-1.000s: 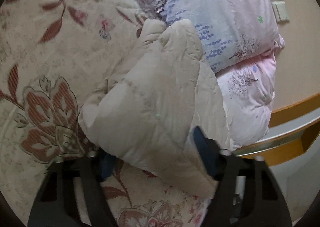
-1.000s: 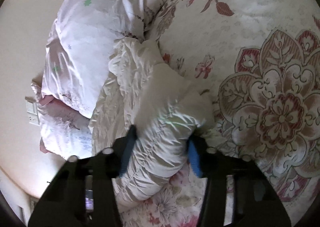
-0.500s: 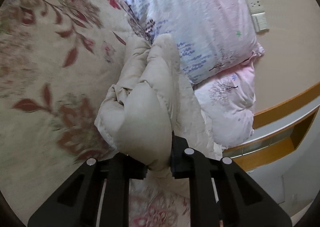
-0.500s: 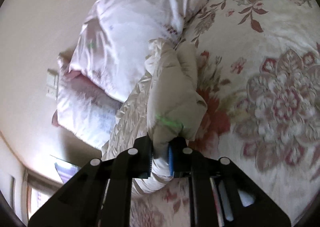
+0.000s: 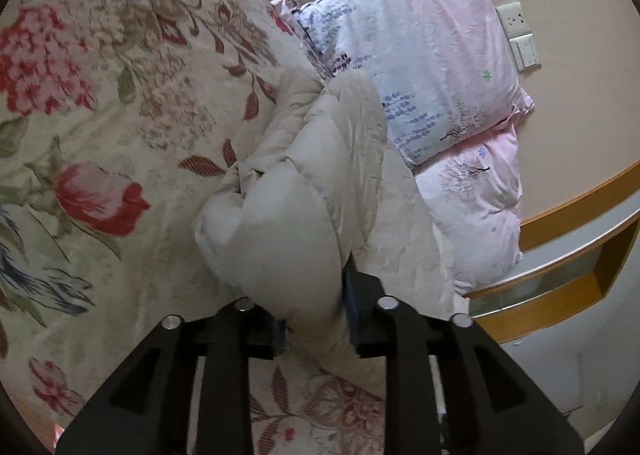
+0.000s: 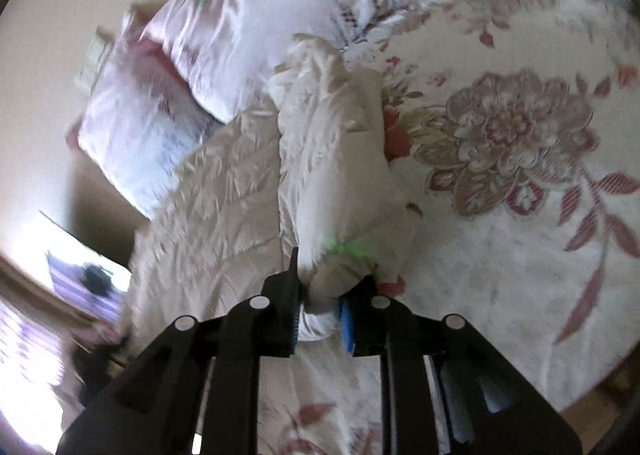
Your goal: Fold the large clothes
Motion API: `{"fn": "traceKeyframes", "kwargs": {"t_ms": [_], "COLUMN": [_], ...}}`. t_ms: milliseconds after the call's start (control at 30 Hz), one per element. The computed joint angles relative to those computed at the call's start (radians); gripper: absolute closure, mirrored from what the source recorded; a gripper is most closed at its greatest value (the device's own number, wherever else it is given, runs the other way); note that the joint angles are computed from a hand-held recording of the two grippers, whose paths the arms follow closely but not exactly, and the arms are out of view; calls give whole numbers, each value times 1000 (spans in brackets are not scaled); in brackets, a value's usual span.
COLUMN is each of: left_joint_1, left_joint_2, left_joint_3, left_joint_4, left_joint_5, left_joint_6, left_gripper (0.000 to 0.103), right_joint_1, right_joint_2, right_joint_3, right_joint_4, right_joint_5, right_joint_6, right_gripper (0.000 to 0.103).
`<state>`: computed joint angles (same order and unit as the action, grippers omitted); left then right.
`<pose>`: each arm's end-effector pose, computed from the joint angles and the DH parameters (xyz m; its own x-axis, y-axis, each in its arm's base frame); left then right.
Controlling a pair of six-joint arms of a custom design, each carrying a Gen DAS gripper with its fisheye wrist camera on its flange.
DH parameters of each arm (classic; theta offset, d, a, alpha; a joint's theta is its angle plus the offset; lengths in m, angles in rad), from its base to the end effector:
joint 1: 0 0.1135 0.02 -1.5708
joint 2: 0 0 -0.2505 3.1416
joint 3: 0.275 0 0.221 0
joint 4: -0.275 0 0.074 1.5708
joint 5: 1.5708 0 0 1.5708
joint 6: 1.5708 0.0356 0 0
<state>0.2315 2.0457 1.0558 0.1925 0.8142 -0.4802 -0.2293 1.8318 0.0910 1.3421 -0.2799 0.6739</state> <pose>0.3663 0.0597 0.1210 -0.7733 -0.5081 -0.3792 -0.0229 0.6201 -0.7842 0.2043 -0.0376 0.0937 -0.3138 0.6891 -0.6532 0.2129 0.7215 0.6589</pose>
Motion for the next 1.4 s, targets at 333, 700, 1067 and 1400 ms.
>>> {"fn": "traceKeyframes", "kwargs": {"t_ms": [333,700,1067,1400], "left_joint_1": [-34,-76,-81,-135], "left_joint_2": [-14,-17,1,-131], "left_joint_3": [-69,-96,-98,-137], "left_joint_4": [122,177,259,375], "left_joint_5": [-79,-171,-184,-141], "left_joint_6": [-33,-82,-120,-59], "left_gripper": [44,41,55,70], "right_joint_1": [328,538,545,522], "right_joint_2": [-427,-144,145,177], "right_joint_3": [83,566,928,960], "right_joint_4": [-491,-682,-968,-984], "right_joint_5": [817,752,779,729], "right_joint_6": [-109,-444,-478,-463], "right_gripper": [43,62,60,59]}}
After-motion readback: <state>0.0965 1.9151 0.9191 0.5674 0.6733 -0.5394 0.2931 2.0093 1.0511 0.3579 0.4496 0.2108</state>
